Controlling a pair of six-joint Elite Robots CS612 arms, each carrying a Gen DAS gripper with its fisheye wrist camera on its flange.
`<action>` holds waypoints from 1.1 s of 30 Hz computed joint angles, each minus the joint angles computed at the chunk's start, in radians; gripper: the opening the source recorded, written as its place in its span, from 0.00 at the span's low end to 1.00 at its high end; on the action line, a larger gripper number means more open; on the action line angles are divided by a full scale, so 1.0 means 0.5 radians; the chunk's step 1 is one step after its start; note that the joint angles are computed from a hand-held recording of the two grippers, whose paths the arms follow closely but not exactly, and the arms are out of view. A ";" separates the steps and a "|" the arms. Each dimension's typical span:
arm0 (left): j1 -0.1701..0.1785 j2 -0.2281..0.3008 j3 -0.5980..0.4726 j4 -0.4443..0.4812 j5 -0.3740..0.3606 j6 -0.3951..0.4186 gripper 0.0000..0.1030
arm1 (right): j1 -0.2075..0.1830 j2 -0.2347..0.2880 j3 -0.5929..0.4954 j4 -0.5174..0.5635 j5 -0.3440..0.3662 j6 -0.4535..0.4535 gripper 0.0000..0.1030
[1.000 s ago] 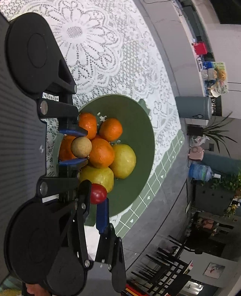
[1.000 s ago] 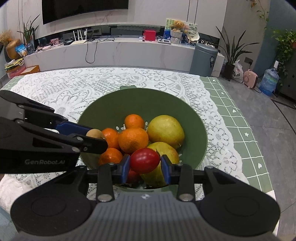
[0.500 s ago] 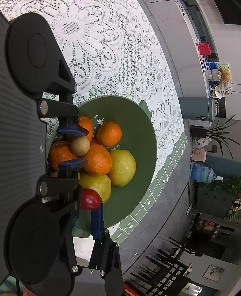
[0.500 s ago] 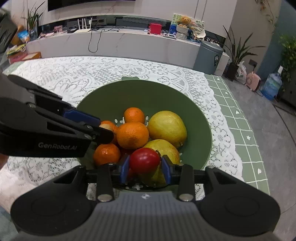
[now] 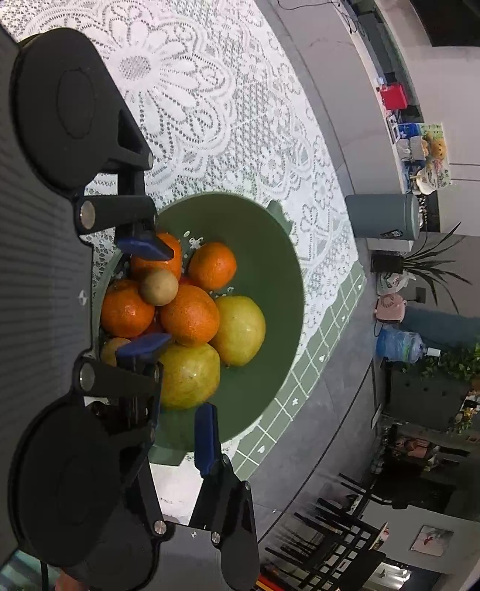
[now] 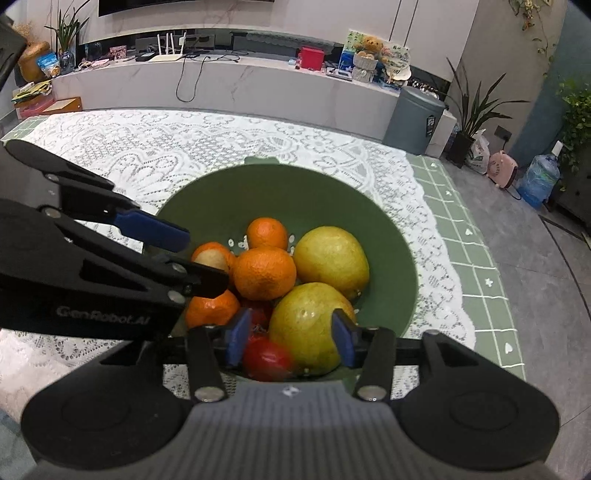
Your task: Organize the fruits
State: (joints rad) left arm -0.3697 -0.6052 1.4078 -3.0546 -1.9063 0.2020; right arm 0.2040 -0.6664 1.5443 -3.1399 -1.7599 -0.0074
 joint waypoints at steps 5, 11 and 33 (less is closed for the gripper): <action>0.012 -0.034 0.049 -0.091 -0.010 -0.076 0.59 | 0.000 -0.027 0.038 -0.081 0.004 0.053 0.58; 0.013 -0.090 0.136 -0.219 0.038 -0.102 0.60 | 0.007 -0.067 0.098 -0.187 0.010 0.094 0.67; 0.016 -0.211 0.480 -0.942 0.408 -0.324 0.72 | 0.104 -0.140 0.327 -0.856 -0.167 0.487 0.84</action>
